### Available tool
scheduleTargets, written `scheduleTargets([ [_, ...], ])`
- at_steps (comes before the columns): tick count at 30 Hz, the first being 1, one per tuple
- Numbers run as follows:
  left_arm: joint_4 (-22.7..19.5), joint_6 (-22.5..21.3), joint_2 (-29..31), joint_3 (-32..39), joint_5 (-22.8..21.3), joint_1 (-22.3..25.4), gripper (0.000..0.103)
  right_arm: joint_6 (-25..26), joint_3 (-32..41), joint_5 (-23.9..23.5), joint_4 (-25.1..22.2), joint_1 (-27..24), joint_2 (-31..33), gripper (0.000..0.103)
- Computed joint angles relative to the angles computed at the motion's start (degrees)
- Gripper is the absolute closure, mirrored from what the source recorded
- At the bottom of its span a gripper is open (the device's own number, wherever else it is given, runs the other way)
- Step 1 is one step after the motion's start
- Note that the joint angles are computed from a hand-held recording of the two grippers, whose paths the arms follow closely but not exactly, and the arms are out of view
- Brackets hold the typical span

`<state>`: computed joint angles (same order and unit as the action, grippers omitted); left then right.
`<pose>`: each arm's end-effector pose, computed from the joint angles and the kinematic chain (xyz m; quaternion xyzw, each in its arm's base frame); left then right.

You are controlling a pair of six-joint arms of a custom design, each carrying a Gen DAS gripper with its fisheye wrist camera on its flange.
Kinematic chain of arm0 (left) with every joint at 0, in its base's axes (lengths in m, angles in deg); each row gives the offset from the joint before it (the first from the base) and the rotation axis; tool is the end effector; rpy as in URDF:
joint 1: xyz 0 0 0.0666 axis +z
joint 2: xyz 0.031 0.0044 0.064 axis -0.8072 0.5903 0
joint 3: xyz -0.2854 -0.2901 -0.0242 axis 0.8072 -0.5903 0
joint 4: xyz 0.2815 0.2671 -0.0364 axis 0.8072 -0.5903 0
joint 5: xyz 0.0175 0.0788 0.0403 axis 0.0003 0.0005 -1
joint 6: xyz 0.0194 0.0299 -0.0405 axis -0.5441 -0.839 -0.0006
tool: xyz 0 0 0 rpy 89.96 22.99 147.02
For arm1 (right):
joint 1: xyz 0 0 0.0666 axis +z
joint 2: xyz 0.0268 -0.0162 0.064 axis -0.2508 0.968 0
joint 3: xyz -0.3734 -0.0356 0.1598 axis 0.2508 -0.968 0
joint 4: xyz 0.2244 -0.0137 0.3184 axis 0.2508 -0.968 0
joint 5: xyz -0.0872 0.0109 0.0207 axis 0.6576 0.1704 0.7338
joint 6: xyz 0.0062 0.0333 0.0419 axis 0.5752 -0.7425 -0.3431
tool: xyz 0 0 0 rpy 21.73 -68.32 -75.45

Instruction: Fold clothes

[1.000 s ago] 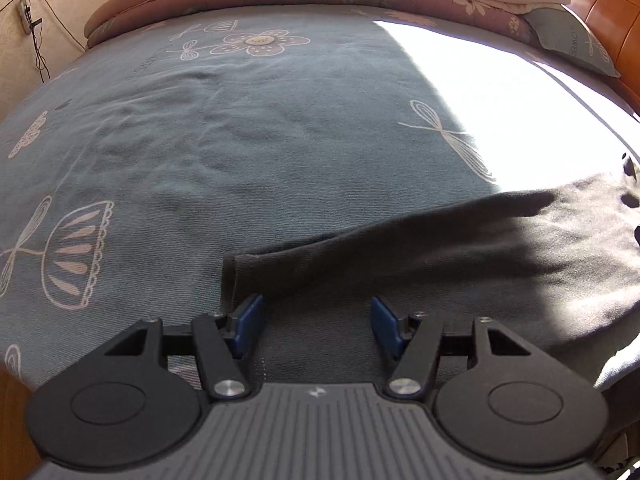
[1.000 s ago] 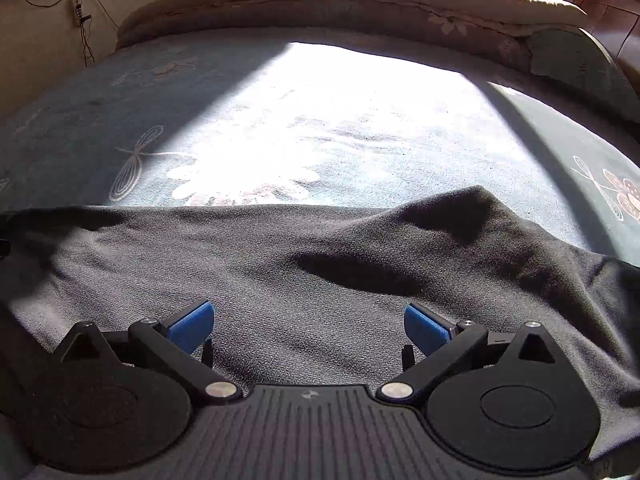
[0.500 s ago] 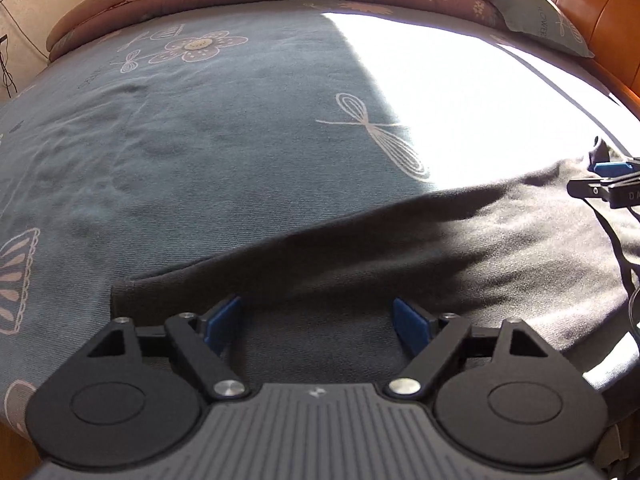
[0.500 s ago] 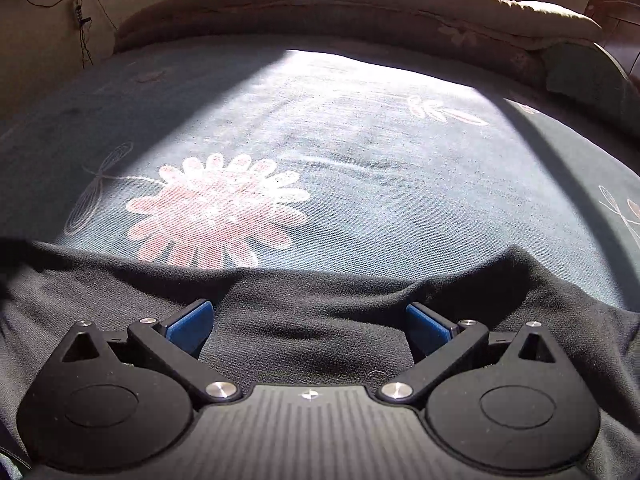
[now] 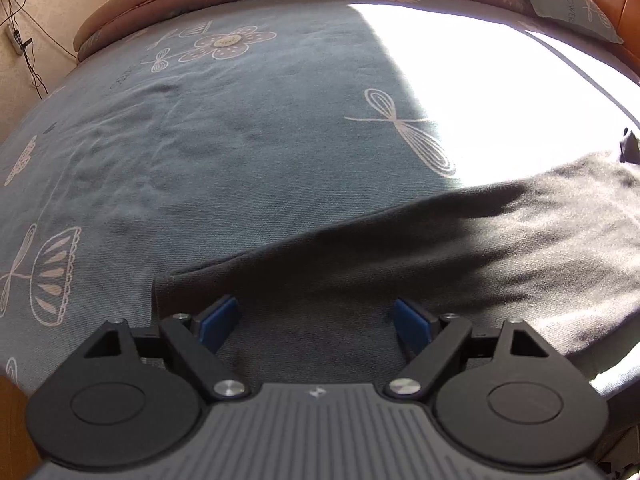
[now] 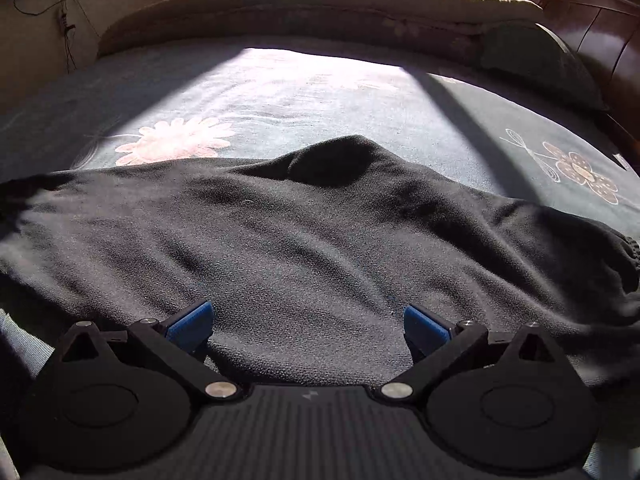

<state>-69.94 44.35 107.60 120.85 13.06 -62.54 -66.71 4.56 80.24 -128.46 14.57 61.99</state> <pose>0.5527 -0.0914 0.4825 0.2818 0.9122 -0.0469 0.2937 0.3934 0.2043 0.4432 -0.0125 0.9227 -0.0088 0.3851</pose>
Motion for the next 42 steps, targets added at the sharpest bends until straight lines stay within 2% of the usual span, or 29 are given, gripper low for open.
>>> scheduleTargets([
  [2,-1.38,-0.57,-0.41,1.42,3.67,-1.07,0.018,0.55,-0.59,2.17,1.72,-0.68,-0.48,0.0],
  [4,-2.99,-0.37,-0.18,3.54,7.35,-2.58,0.018,-1.61,0.04,3.47,-0.28,-2.07,0.48,0.0],
  [5,-4.01,-0.16,0.26,4.91,9.38,-3.46,0.018,-3.79,0.02,3.06,-2.02,-3.35,0.94,0.0],
  [6,-5.06,0.04,0.95,6.43,11.59,-4.46,0.018,-5.54,-1.25,0.49,-1.7,-4.61,0.31,0.0],
  [9,-7.59,1.06,3.8,11.0,17.41,-8.05,0.017,-6.5,-4.99,-0.87,1.97,-5.44,-2.73,0.0],
  [11,-7.56,2.54,5.98,13.37,19.28,-11.77,0.017,-3.72,-6.96,-0.64,3.17,-5.02,-4.24,0.0],
  [18,-6.94,8.91,15.2,19.74,28.2,-21.79,0.018,-1.13,-11.76,-2.39,6.99,-5.26,-8.43,0.0],
  [21,-2.61,11.54,17.48,19.59,26.23,-24.62,0.018,-0.34,-13.36,-2.87,8.67,-5.23,-9.7,0.0],
  [24,-1.01,15.64,20.22,21.47,28.89,-26.2,0.016,0.91,-14.35,-3.38,9.94,-5.39,-10.33,0.0],
  [27,-0.23,14.67,20.14,21.69,32.6,-26.79,0.015,1.53,-15.06,-3.67,11.13,-5.59,-10.65,0.0],
  [32,3.52,13.05,17.57,18.06,36.12,-25.83,0.014,1.5,-15.97,-2.21,12.79,-4.98,-10.87,0.0],
  [35,4.05,13.99,19.5,19.67,34.06,-25.97,0.014,1.18,-16.36,-1.12,13.56,-4.55,-10.86,0.0],
  [37,4.99,17.24,21.61,22.04,31.02,-26.27,0.014,1.17,-16.4,-0.7,14.01,-4.51,-10.65,0.0],
  [39,3.56,19.67,23.46,25.58,29.46,-26.29,0.014,1.03,-16.27,-0.51,14.04,-4.58,-10.44,0.0],
  [42,3.78,21.16,22.6,25.75,32.02,-25.54,0.014,0.82,-16.14,-0.12,13.65,-4.43,-10.4,0.0],
])
